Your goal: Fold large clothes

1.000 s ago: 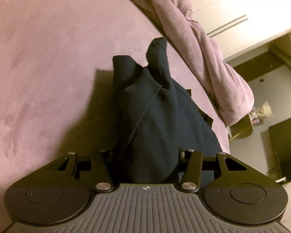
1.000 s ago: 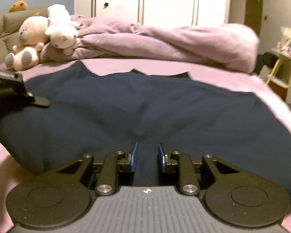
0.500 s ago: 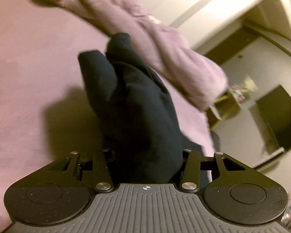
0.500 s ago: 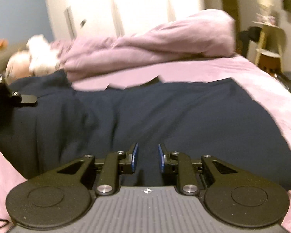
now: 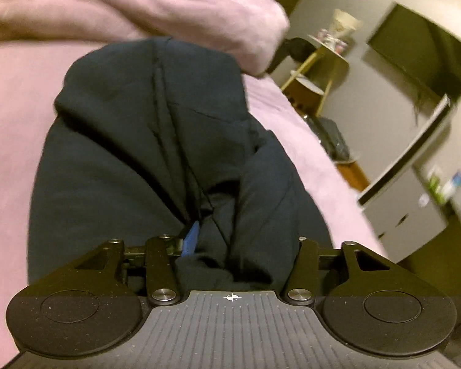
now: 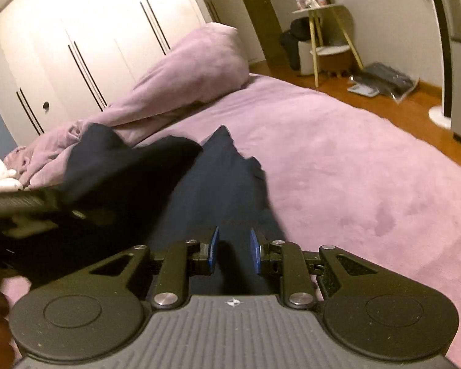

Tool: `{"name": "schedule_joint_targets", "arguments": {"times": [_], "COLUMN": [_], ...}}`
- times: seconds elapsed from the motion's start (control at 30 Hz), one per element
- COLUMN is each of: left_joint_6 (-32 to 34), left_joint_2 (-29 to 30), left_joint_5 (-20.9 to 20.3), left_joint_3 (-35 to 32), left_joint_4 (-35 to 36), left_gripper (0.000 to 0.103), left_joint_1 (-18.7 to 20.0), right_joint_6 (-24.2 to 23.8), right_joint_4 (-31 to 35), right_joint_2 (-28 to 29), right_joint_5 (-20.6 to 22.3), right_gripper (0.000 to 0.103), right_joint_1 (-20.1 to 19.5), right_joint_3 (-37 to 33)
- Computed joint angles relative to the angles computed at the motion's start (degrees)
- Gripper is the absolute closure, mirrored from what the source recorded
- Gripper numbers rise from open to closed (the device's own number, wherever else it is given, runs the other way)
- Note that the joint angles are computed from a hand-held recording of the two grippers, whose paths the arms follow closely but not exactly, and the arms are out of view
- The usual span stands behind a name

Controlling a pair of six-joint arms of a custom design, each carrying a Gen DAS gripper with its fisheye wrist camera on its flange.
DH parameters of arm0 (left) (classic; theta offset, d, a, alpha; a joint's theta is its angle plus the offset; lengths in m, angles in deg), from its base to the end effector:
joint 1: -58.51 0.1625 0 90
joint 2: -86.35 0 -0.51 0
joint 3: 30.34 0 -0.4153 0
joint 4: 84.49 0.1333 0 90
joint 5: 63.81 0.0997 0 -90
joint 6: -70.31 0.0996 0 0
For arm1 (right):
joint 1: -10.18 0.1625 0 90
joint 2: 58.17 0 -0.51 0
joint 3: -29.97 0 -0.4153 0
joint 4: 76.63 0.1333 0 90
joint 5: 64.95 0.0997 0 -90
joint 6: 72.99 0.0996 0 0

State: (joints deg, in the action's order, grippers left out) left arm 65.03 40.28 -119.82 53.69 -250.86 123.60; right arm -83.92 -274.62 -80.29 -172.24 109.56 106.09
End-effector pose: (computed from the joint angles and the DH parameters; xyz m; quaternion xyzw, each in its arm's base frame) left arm -0.1701 -0.8149 0.2716 0.0592 0.9063 -0.3756 0.1846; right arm 0.2412 -0.8238 0.0433 0.0882 -0.8792 0.4469 0.1400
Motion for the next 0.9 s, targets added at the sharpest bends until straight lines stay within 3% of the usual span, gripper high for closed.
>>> {"name": "schedule_joint_targets", "arguments": {"times": [0.07, 0.2, 0.4, 0.47, 0.67, 0.8, 0.9], "left_joint_6": [4.6, 8.7, 6.5, 6.1, 3.4, -1.3, -2.9], "left_joint_2": [1.0, 0.2, -3.6, -6.0, -12.6, -15.6, -17.1], "left_joint_5": [1.8, 2.5, -1.4, -2.7, -7.9, -8.3, -9.1], "left_joint_3": [1.1, 3.2, 6.3, 8.0, 13.9, 15.4, 16.5], "left_joint_4": [-3.2, -6.4, -3.8, -2.5, -0.9, 2.4, -0.7], "left_gripper": [0.043, 0.022, 0.014, 0.014, 0.012, 0.014, 0.014], "left_joint_1": [-0.6, -2.0, -2.3, -2.5, -2.4, -1.9, -1.4], "right_joint_6": [-0.7, 0.2, -3.7, -4.9, -7.8, -9.5, -9.8], "right_joint_4": [-0.1, 0.1, 8.6, 10.8, 13.6, 13.2, 12.3], "right_joint_2": [-0.4, -1.7, -3.1, -2.6, -2.1, -0.7, -1.4], "right_joint_5": [-0.2, 2.3, 15.9, 17.7, 17.7, 15.7, 15.3], "right_gripper": [0.081, 0.081, 0.078, 0.078, 0.078, 0.078, 0.078], "right_joint_1": [-0.3, -0.4, -1.1, -0.9, 0.2, 1.1, 1.1], "right_joint_3": [0.3, 0.6, -2.9, -4.4, -5.0, -6.7, -5.9]}}
